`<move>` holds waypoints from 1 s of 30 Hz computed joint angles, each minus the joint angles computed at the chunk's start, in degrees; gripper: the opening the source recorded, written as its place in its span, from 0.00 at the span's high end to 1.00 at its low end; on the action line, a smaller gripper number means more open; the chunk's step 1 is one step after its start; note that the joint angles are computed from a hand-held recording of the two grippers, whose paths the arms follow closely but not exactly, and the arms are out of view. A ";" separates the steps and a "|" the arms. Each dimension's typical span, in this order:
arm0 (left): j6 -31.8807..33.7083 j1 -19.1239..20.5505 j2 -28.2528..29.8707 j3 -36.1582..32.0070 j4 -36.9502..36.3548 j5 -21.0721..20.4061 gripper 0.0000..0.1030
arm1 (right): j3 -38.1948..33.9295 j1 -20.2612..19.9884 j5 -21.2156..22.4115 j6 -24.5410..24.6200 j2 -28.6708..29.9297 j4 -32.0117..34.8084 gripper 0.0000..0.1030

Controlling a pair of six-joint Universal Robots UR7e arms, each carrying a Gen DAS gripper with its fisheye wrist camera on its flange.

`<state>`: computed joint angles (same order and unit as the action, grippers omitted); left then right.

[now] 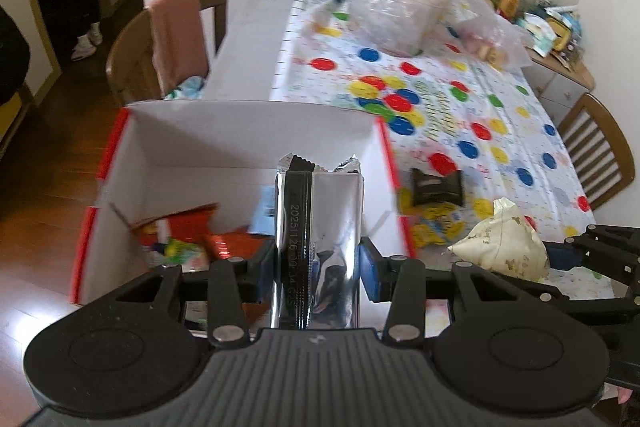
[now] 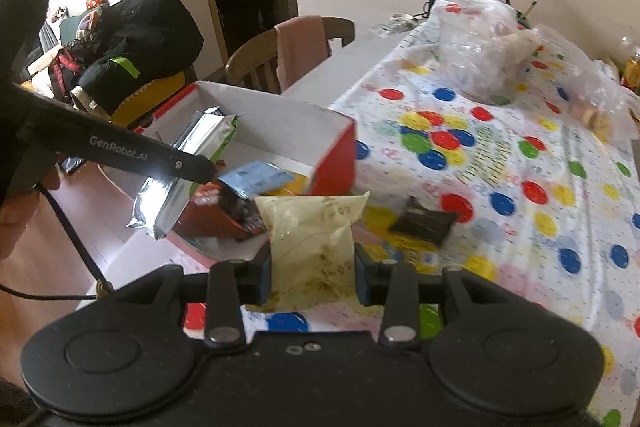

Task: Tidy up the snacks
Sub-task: 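Carry the silver and cream packets into the red box and open both tools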

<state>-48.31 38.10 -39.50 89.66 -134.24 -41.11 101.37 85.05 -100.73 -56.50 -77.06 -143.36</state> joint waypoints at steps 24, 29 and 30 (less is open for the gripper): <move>-0.40 10.51 -1.83 -7.51 17.89 -0.75 0.59 | -5.87 7.54 -10.87 7.93 18.66 -9.39 0.64; -0.09 11.98 -0.52 -9.34 19.84 -1.91 0.59 | -7.64 8.11 -14.26 8.63 21.58 -9.22 0.64; 0.04 12.20 -0.26 -9.68 20.11 -2.10 0.59 | -7.87 8.15 -14.74 8.75 21.98 -9.25 0.64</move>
